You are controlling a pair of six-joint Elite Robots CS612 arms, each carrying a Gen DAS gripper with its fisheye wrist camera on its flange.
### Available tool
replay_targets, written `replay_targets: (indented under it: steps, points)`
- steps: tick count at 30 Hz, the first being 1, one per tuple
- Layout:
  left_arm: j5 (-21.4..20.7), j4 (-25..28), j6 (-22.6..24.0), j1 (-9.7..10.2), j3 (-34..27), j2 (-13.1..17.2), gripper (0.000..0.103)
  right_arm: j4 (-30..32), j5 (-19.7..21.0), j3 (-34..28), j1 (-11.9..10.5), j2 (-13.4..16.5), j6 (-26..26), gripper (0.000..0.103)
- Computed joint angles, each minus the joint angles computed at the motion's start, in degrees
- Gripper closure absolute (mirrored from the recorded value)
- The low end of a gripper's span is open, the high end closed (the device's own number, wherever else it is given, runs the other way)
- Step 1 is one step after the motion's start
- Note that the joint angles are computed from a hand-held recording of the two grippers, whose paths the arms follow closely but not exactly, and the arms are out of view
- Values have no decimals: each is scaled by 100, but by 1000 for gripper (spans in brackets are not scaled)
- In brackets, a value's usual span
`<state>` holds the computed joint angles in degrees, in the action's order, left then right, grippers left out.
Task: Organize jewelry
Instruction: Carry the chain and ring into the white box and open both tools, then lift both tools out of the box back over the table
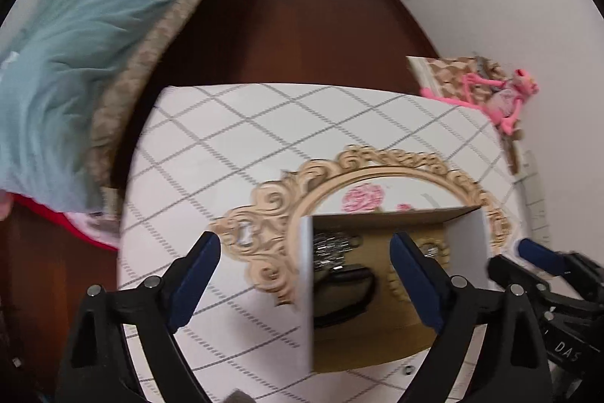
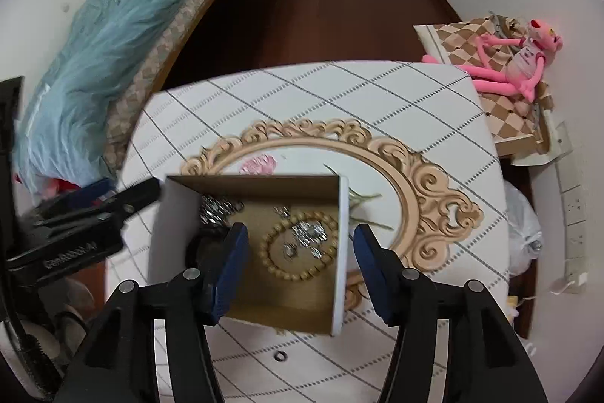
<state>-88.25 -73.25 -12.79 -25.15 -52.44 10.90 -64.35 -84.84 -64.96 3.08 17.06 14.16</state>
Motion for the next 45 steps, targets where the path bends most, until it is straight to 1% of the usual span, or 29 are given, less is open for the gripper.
replay_targets:
  steps: [1,2,3,4,5,9,12,16,26,31,38,40,42,45]
  points:
    - [142,19,-12,-18,-110,53,5,48,-109,-22,19,9,-11,24]
    - [287,19,-5,-37,-261,130,0,101,-284,-68,52,34,-30,6]
    - [419,17,24,-57,-418,210,0,164,-463,-79,87,41,-70,3]
    - [533,45,47,-77,-550,275,0,210,-622,-118,123,67,-135,2]
    - [594,75,66,-89,-650,323,0,262,-686,-170,141,97,-141,2]
    - [699,228,88,-124,-917,442,0,480,-756,-330,169,189,-52,2]
    - [736,338,94,-146,-1090,505,0,500,-898,-489,201,268,12,2]
    - [791,440,78,-180,-1331,580,0,553,-974,-651,233,313,61,2]
    - [1107,582,48,-275,-1932,715,0,489,-1419,-1129,356,370,35,2]
    - [1112,552,72,-299,-2165,727,0,405,-1536,-1357,404,364,79,2]
    - [1042,531,-54,-307,-2357,707,0,375,-1464,-1599,415,346,195,2]
    - [1097,549,-87,-316,-2406,733,0,410,-1432,-1668,410,372,250,2]
    - [1214,630,-132,-335,-2475,799,0,466,-1394,-1758,402,445,304,2]
    - [1319,856,-225,-342,-2583,966,0,539,-1124,-1947,362,682,466,2]
